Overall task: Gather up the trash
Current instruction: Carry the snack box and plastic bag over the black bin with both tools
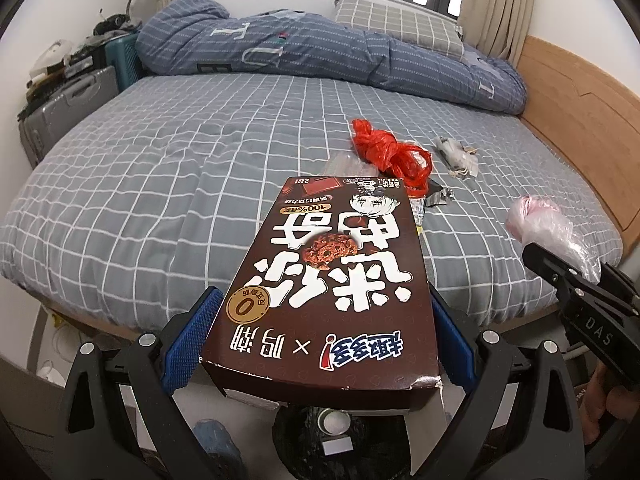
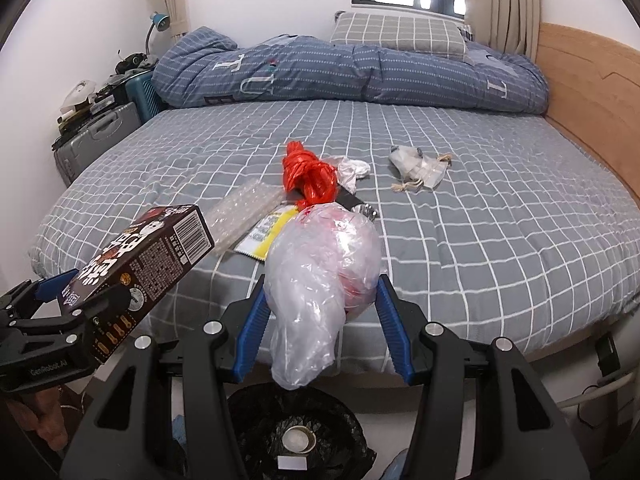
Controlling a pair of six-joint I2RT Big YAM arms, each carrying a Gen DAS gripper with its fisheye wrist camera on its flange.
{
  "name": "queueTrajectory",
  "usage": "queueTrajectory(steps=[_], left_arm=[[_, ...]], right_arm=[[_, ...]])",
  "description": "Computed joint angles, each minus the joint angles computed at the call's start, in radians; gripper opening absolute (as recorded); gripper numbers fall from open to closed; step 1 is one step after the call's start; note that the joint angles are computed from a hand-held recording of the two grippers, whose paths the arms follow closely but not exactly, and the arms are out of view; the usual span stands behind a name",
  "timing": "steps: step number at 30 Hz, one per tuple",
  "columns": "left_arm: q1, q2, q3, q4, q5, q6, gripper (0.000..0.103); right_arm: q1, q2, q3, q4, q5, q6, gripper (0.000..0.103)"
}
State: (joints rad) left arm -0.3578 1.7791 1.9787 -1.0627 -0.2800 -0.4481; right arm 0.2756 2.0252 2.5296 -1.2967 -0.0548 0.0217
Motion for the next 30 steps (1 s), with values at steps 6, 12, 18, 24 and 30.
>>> queueTrajectory(steps=[6,12,18,24,30], left_arm=[[-0.011,-0.046,-0.061,0.006,-0.028,-0.029,0.094],[-0.028,-0.084,-0.114,-0.005,-0.043,-0.058,0.094],[-0.049,-0.122,-0.177,-0.016,-0.045,-0.088,0.094],[-0.072,-0.150,-0.228,-0.039,-0.040,-0.117,0.094],[-0.089,-0.171,-0.277,-0.071,-0.017,-0.156,0.094]], right_arm=[[0.007,-0.069,-0.118,0.032,-0.004,0.001,0.050],[0.015,-0.135,-0.229,0.060,-0.008,0.000,0.050],[0.020,-0.193,-0.327,0.068,-0.014,0.007,0.050],[0.024,-0.250,-0.421,0.066,-0.016,0.016,0.050],[0.034,-0.291,-0.496,0.054,-0.013,0.022,0.050]])
